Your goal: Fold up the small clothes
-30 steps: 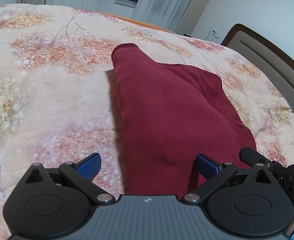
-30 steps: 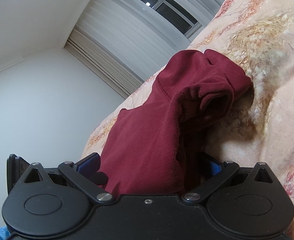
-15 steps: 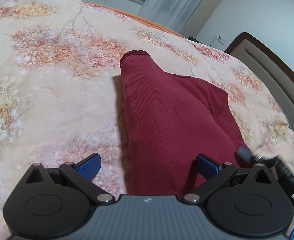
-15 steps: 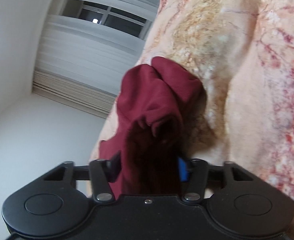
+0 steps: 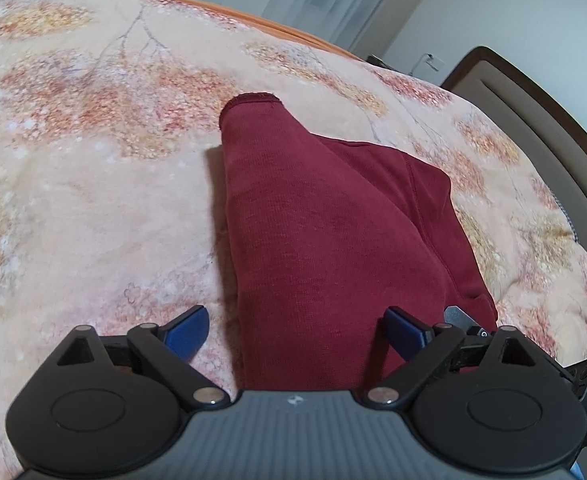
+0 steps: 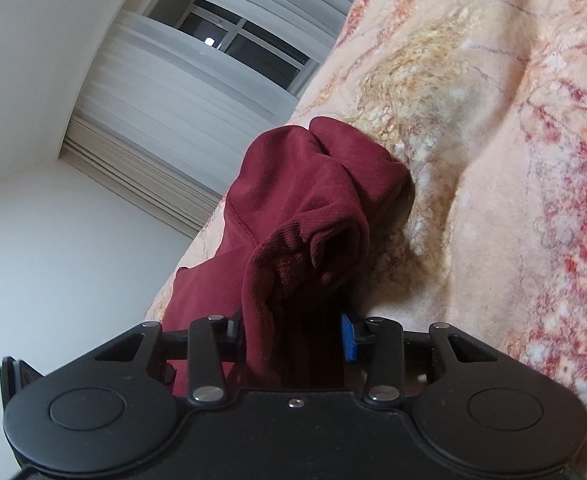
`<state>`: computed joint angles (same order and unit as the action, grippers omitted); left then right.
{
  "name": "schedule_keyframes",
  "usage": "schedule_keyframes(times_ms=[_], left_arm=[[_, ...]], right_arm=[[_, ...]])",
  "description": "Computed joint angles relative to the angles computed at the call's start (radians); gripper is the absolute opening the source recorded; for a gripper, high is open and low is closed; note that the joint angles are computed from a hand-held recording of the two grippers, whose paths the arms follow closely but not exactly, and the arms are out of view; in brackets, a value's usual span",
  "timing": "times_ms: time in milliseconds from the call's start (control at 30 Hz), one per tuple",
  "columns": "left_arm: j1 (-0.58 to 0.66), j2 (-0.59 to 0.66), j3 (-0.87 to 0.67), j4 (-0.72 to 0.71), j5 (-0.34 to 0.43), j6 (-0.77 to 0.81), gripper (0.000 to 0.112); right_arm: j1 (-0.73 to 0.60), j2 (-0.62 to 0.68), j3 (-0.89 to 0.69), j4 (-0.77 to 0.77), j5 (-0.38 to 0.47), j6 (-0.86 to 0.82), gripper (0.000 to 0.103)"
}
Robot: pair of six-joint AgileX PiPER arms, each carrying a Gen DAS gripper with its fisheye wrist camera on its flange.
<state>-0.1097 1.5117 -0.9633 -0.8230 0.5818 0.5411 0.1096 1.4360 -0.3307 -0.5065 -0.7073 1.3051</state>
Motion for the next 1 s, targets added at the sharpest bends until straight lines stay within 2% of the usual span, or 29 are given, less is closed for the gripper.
schedule_keyframes(times_ms=[100, 233, 333, 400, 467, 567, 667, 800, 867, 1000], left_arm=[[0.014, 0.013, -0.009, -0.026, 0.022, 0.030, 0.090], [0.029, 0.030, -0.023, -0.061, 0.058, 0.056, 0.075], [0.021, 0.029, -0.028, -0.037, 0.054, 0.033, 0.070], [0.014, 0.025, -0.032, -0.011, 0.049, 0.004, 0.064], [0.003, 0.017, -0.037, 0.029, 0.043, -0.038, 0.053], [-0.002, -0.003, -0.040, 0.054, 0.040, -0.060, 0.037], [0.008, -0.021, -0.050, 0.054, 0.059, -0.072, 0.028], [0.015, -0.041, -0.090, 0.094, 0.088, -0.116, 0.025], [0.025, -0.061, -0.107, 0.113, 0.099, -0.137, 0.025], [0.102, -0.117, -0.113, 0.096, 0.148, -0.104, 0.025]], right_arm=[[0.030, 0.004, 0.006, 0.059, -0.002, -0.054, 0.043], [-0.005, 0.052, 0.038, 0.042, -0.129, -0.042, 0.041], [-0.003, 0.054, 0.046, 0.049, -0.142, -0.048, 0.040], [0.011, 0.032, 0.042, 0.057, -0.108, -0.056, 0.037], [0.013, 0.013, 0.028, 0.040, -0.069, -0.038, 0.033], [0.037, -0.032, -0.004, 0.033, 0.027, -0.013, 0.027], [0.094, -0.077, -0.047, 0.094, 0.136, -0.048, 0.024], [0.178, -0.129, -0.122, 0.222, 0.268, -0.147, 0.022], [0.228, -0.140, -0.158, 0.328, 0.293, -0.242, 0.022], [0.377, -0.137, -0.220, 0.651, 0.309, -0.557, 0.022]])
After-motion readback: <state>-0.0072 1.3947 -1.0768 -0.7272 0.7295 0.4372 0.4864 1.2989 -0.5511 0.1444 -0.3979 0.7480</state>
